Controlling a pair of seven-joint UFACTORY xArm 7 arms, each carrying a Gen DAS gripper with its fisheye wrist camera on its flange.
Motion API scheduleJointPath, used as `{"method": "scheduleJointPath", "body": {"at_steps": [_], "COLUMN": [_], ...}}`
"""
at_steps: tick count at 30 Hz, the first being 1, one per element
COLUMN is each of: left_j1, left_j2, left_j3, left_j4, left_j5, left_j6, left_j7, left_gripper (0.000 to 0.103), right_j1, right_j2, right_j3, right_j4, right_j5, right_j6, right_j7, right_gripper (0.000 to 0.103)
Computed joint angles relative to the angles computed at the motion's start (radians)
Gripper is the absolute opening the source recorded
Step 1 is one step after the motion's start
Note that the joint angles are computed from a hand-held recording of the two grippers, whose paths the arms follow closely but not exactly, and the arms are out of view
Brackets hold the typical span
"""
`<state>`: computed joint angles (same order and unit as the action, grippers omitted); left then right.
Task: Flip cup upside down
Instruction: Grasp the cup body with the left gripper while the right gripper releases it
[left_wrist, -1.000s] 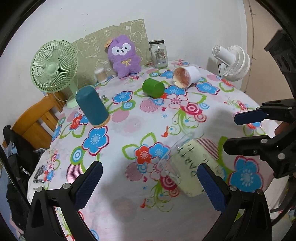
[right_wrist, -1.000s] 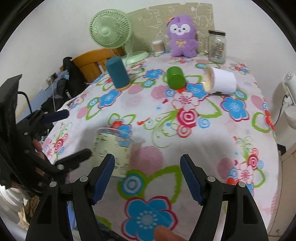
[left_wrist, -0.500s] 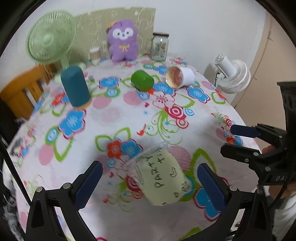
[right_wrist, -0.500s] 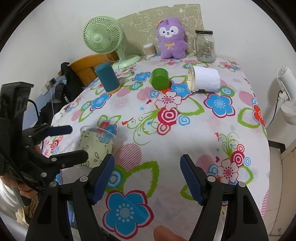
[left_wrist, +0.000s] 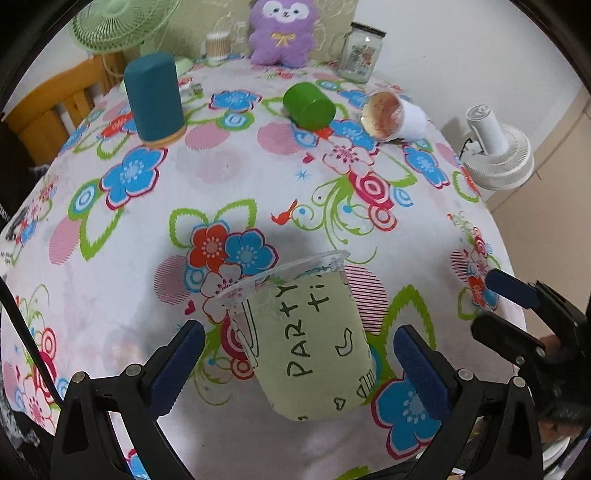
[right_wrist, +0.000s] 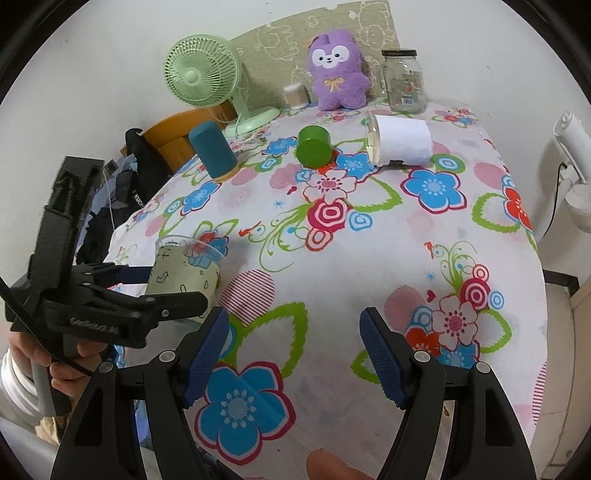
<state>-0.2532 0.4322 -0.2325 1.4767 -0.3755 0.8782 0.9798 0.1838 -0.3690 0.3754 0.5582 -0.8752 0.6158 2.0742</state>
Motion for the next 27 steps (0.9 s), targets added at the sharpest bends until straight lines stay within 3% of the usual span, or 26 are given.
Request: {"method": "scheduleJointPath", "body": {"at_steps": [9, 18, 27], "left_j1": [-0.019, -0.020, 0.005], "left_j2": [0.013, 0.010, -0.004], "left_j3": [0.007, 0.007, -0.004], "left_j4": [-0.018, -0.032, -0.029], "left_j5": [0.045, 0.079, 0.049], "left_j6": [-0.064, -0.091, -0.121], "left_j7": [-0.057, -0.067, -0.020], "left_gripper": [0.102, 0.067, 0.063], "right_j1": [-0.002, -0.017, -0.005], "right_j2": [-0.013, -0.001, 0.032], "right_j3": [0.011, 0.010, 0.004], "right_j4": [-0.025, -0.023, 0.001], "right_j5": [-0.016, -0.047, -0.089], "right_j6": [-0.020, -0.047, -0.047], "right_j7": [0.044, 0.055, 0.067], "right_gripper": [0.076, 0.076, 0.076]}}
